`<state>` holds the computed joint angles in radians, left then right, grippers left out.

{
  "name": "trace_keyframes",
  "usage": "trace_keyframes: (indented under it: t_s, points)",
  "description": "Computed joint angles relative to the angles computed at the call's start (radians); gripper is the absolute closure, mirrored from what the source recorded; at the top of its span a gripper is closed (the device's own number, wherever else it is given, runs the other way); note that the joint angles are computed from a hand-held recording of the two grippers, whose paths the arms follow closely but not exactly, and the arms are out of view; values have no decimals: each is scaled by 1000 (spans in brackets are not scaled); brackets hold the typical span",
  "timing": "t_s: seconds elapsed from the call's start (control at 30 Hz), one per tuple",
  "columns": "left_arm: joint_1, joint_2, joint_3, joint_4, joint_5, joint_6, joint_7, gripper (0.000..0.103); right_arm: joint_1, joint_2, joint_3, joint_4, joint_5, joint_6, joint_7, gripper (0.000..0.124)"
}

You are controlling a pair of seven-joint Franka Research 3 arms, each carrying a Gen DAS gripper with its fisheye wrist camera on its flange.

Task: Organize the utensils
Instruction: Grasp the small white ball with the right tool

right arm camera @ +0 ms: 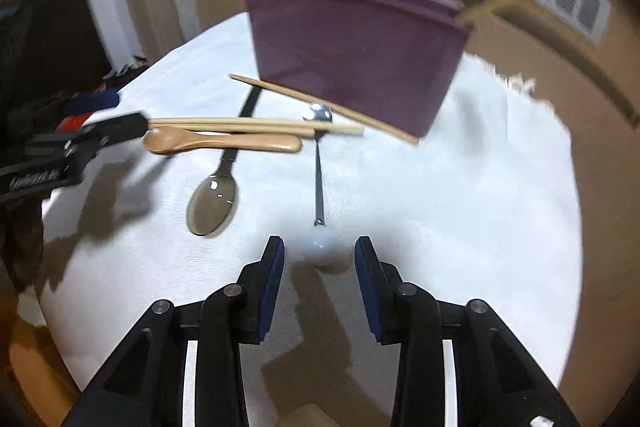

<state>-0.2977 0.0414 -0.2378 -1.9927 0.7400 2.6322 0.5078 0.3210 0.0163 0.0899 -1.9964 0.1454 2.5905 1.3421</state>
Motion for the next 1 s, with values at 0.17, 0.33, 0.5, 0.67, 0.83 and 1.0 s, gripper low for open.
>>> trace_keyframes:
  t_s: [0.17, 0.33, 0.5, 0.67, 0.83, 1.0]
  points:
    - [-10, 21, -7, 20, -34, -15, 45, 28, 1, 10, 0, -2, 11, 10, 1, 92]
    - [-16, 34, -4, 34, -63, -7, 96, 28, -1, 5, -1, -5, 26, 7, -10, 103]
    - [-21, 35, -1, 38, -76, -9, 108, 27, -4, -13, -3, -15, 33, 11, -25, 103]
    - [-23, 36, -1, 39, -87, -11, 117, 27, -16, -52, -9, -30, 9, 53, -4, 103]
    - [-25, 41, -1, 45, -100, -11, 126, 27, -33, -94, -12, -35, 8, 107, 10, 103]
    - [-18, 44, 3, 43, -125, 11, 164, 27, -40, -98, -5, -14, -11, 145, 23, 103]
